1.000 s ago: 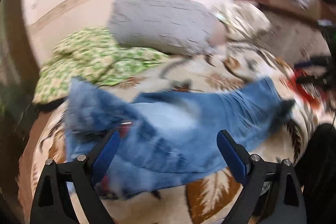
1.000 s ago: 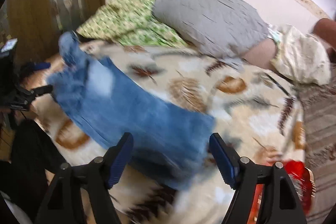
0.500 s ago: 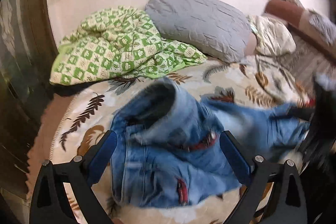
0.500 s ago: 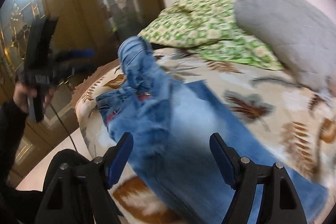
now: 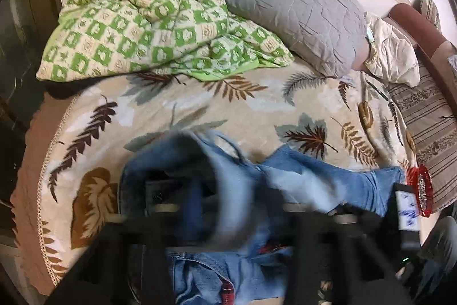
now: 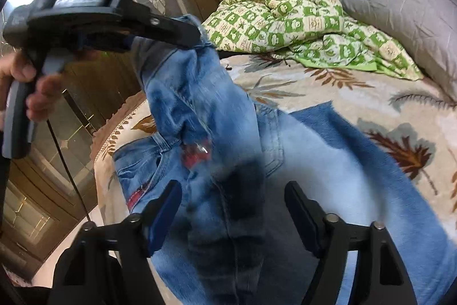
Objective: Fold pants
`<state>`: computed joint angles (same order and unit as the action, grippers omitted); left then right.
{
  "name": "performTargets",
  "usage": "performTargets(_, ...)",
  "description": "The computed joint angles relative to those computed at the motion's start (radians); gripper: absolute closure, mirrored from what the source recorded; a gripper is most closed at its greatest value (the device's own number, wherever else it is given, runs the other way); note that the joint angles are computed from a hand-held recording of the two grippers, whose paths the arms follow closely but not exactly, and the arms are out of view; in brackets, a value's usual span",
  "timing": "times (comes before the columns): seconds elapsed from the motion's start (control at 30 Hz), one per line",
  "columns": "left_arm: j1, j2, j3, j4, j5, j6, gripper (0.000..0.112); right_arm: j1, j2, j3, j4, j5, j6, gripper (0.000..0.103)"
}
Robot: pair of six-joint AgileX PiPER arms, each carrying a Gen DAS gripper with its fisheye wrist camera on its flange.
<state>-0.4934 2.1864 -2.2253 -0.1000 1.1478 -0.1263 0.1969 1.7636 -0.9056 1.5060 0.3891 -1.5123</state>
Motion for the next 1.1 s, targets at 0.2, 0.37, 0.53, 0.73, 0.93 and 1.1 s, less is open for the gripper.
performTargets(0.2,-0.017,-0.019,-0.041,0.018,0.025,0.031,0.099,0.029,-0.069,0.038,0.097,-0.042,-0.122,0.089)
performTargets(0.37,0.024,-0.186,0.146,-0.100,-0.121,0.094,0.099,0.096,-0.267,0.096,0.072,-0.185,-0.167,0.090)
performTargets(0.53,0.136,-0.426,0.646,-0.318,-0.325,0.296,0.099,0.333,-0.289,0.165,-0.062,-0.442,-0.072,0.090)
performTargets(0.73,0.284,-0.434,1.039,-0.515,-0.481,0.442,0.099,0.530,-0.070,0.155,-0.227,-0.606,0.177,0.090)
performTargets(0.93,0.307,-0.391,1.179,-0.811,-0.604,0.718,0.102,0.533,-0.013,0.166,-0.411,-0.645,0.394,0.089)
performTargets(1.1,0.248,-0.440,1.171,-0.653,-0.647,0.594,0.087,0.552,-0.092,0.182,-0.182,-0.655,0.124,0.057)
